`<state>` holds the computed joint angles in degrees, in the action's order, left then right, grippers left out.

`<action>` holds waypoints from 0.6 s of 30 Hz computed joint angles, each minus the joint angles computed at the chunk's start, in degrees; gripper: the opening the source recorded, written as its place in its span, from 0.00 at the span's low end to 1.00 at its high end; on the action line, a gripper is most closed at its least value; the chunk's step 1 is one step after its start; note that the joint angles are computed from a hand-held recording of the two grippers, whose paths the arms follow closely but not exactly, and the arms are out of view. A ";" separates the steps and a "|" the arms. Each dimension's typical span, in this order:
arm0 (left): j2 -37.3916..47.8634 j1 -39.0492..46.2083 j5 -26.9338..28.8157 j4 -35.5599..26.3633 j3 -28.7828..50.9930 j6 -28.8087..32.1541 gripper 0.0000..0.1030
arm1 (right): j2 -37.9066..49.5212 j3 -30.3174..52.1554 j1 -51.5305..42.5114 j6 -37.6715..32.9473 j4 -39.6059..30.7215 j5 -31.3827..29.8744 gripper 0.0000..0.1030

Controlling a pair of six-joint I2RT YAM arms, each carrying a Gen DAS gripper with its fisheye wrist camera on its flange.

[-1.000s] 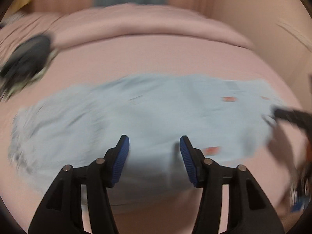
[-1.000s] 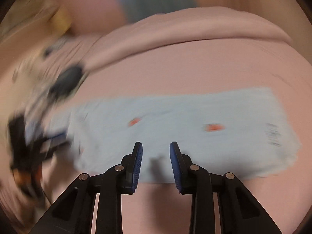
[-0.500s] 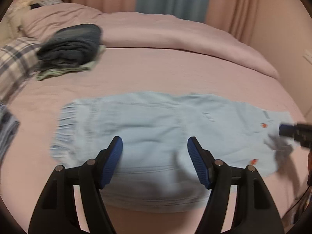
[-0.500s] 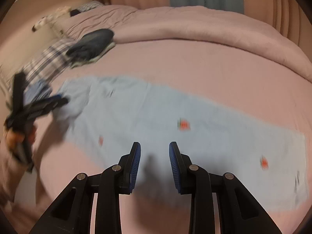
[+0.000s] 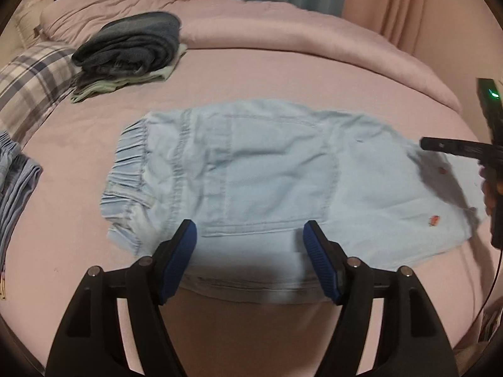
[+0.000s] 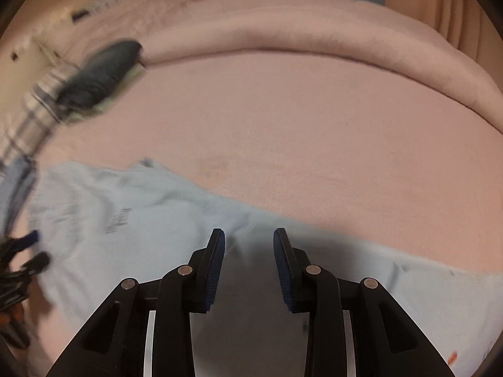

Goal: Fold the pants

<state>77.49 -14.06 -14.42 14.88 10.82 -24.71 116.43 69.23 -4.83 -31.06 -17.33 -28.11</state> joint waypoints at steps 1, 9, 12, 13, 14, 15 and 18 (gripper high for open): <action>1.74 -1.65 -1.25 -0.93 0.80 -0.50 0.72 | -2.11 -2.03 -2.03 -1.63 -1.74 -2.88 0.32; -0.87 -5.25 -2.65 -8.82 1.41 -3.35 0.72 | -13.56 -26.26 -12.77 -24.47 2.79 -3.46 0.35; -6.01 -8.68 -5.11 -15.39 2.44 -6.03 0.72 | -13.39 -21.10 -19.55 -28.07 -9.39 -8.21 0.36; -8.49 -10.26 -5.25 -16.76 2.53 -6.97 0.72 | -12.26 -18.13 -22.50 -29.19 -13.75 -10.58 0.37; -9.24 -11.31 -5.23 -17.13 2.85 -7.69 0.72 | -10.95 -15.34 -25.89 -30.05 -17.21 -12.90 0.42; -9.57 -12.57 -5.24 -17.28 3.34 -8.45 0.72 | -9.59 -12.29 -29.68 -29.22 -19.51 -15.12 0.49; -6.33 -16.30 -5.42 -15.29 6.38 -9.63 0.73 | -2.85 -2.59 -38.33 -23.31 -23.76 -18.84 0.53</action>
<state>71.15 -30.36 -19.84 -0.41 17.20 -34.33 113.58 66.64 -43.16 -54.37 -41.09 -46.96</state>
